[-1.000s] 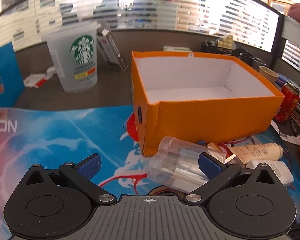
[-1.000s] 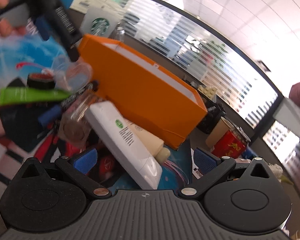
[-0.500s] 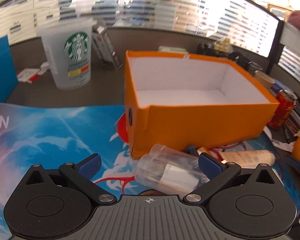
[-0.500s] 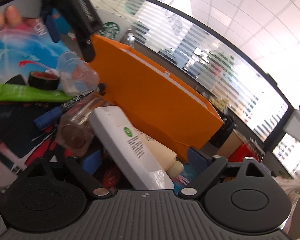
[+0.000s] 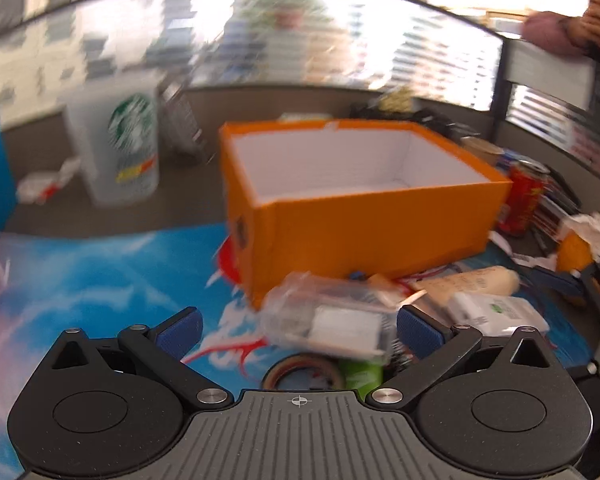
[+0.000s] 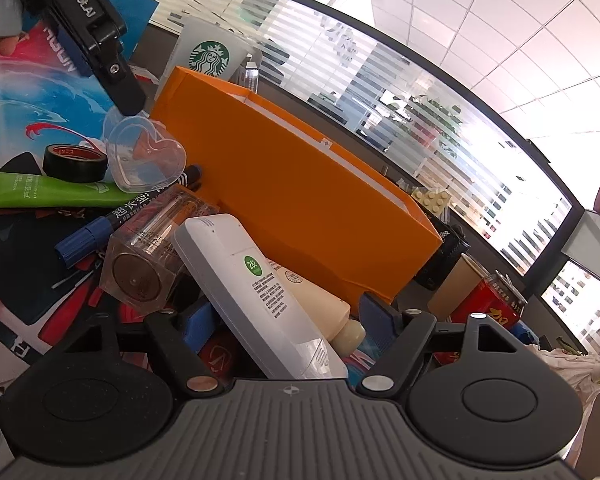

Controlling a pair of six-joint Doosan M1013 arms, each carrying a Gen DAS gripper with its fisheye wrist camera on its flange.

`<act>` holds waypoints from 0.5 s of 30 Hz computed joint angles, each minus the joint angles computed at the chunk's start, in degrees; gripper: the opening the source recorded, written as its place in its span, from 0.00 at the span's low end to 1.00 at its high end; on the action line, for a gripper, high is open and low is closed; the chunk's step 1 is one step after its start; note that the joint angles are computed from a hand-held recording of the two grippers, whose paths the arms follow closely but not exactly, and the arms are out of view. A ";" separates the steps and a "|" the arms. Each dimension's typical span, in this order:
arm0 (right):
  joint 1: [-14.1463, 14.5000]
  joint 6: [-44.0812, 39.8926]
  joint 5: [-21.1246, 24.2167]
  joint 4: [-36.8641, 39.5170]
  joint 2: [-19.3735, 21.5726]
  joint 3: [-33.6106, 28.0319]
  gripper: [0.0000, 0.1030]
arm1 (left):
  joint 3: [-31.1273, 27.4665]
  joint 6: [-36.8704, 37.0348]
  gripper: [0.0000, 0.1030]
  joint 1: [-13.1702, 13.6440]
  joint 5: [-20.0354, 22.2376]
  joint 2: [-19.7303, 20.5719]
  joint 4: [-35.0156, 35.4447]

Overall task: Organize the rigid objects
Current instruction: 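Grasp clear plastic cylinder container with left tool while right tool grasps white remote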

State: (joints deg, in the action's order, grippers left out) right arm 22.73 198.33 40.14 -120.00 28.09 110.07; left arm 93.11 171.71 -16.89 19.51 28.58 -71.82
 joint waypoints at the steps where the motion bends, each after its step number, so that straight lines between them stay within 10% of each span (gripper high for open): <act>1: 0.00 -0.09 0.04 0.14 0.01 -0.03 0.72 | 0.18 5.57 1.00 -0.02 0.95 0.04 -3.26; 9: -0.27 -0.30 -1.93 0.53 -0.29 -0.22 0.68 | -2.55 12.11 1.00 0.26 3.34 2.82 -4.41; 15: -1.51 2.47 -7.13 -0.21 -0.99 -0.60 0.40 | -3.71 17.29 1.00 1.20 8.24 4.28 -8.47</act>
